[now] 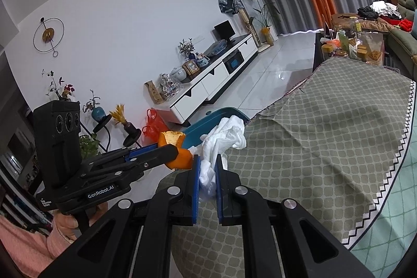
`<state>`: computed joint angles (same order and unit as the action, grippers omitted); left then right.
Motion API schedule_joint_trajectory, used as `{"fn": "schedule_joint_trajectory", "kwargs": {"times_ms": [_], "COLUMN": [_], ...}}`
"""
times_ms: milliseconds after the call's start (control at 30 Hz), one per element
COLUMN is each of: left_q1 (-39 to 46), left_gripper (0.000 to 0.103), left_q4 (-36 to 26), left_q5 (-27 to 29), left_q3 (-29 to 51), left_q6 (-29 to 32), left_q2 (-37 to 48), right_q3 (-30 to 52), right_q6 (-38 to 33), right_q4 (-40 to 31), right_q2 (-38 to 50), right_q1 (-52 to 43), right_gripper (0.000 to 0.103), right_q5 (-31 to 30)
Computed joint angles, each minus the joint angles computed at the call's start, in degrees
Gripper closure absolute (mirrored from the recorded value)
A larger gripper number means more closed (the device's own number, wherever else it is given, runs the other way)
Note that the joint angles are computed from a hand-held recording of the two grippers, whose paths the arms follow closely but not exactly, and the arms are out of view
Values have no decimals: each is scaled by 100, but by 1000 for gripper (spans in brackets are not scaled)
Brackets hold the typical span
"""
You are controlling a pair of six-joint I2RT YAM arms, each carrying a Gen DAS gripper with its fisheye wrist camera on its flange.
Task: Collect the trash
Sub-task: 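Lift the orange foam piece and white bag and carry them to the teal bin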
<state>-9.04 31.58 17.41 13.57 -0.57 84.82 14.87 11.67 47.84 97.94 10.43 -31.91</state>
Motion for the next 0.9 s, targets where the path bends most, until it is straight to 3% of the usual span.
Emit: {"fn": "schedule_joint_trajectory", "kwargs": {"times_ms": [900], "left_q1": [294], "left_gripper": [81], "left_q4": [67], "left_q5": [40], "left_q3": [100], "left_q6": [58], "left_q2": [201], "right_q3": [510], "right_q6": [121], "right_q4": [-292], "right_q2": [230], "right_q1": [399], "right_gripper": [92], "right_q5": [228]}}
